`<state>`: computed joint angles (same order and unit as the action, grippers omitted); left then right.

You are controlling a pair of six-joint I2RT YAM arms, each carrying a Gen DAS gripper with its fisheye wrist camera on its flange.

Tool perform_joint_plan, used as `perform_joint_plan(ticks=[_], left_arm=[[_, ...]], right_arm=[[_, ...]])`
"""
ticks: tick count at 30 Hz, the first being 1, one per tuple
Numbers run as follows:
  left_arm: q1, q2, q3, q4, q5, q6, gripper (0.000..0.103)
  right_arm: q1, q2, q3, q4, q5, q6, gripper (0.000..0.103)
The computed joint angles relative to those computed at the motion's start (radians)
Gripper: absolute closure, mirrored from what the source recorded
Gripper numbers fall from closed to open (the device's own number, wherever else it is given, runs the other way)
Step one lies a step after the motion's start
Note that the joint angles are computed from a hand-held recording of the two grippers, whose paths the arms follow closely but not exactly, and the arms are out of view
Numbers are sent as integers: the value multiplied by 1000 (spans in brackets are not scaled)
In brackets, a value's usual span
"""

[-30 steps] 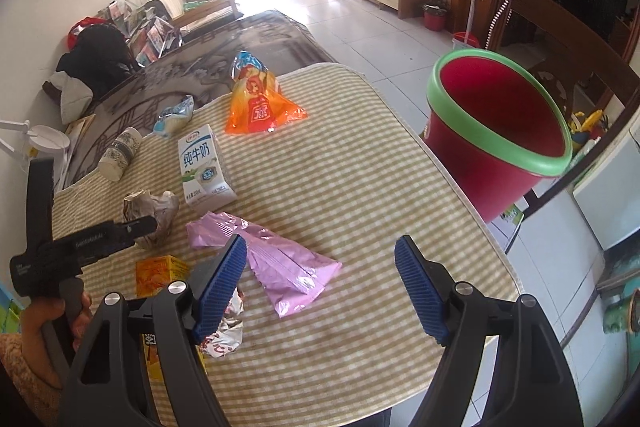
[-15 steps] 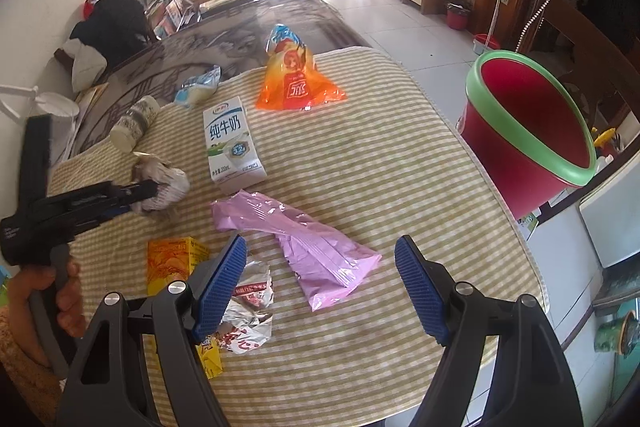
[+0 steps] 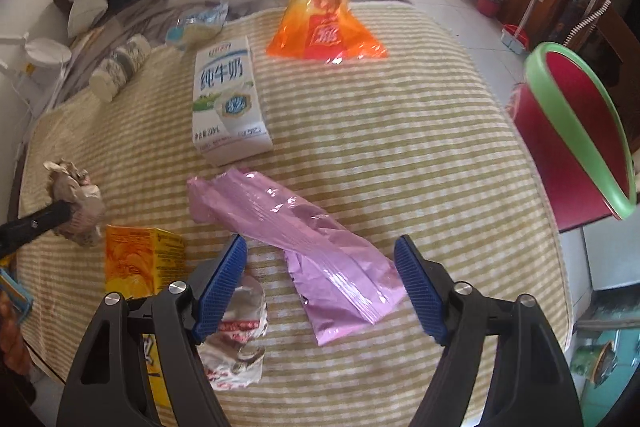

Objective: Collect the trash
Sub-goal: 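Grasp the pink plastic bag with the right gripper while the left gripper holds the paper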

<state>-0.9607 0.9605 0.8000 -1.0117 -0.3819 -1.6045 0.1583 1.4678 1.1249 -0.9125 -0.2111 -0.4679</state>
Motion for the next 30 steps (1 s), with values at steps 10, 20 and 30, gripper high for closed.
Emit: perform_joint_plan(ticks=[10,20,30], left_arm=[[-20,46,71,-37,-47,21,64],[-10,117,107,0,-42,69,64],[-12,122,113,-1,-43,72,64]], right_arm=[[-62,-74,78,-36,-161,30,83],[-68,-130,52,-71,-194,16,84],[-84,-136,59,-79,-206,21,84]])
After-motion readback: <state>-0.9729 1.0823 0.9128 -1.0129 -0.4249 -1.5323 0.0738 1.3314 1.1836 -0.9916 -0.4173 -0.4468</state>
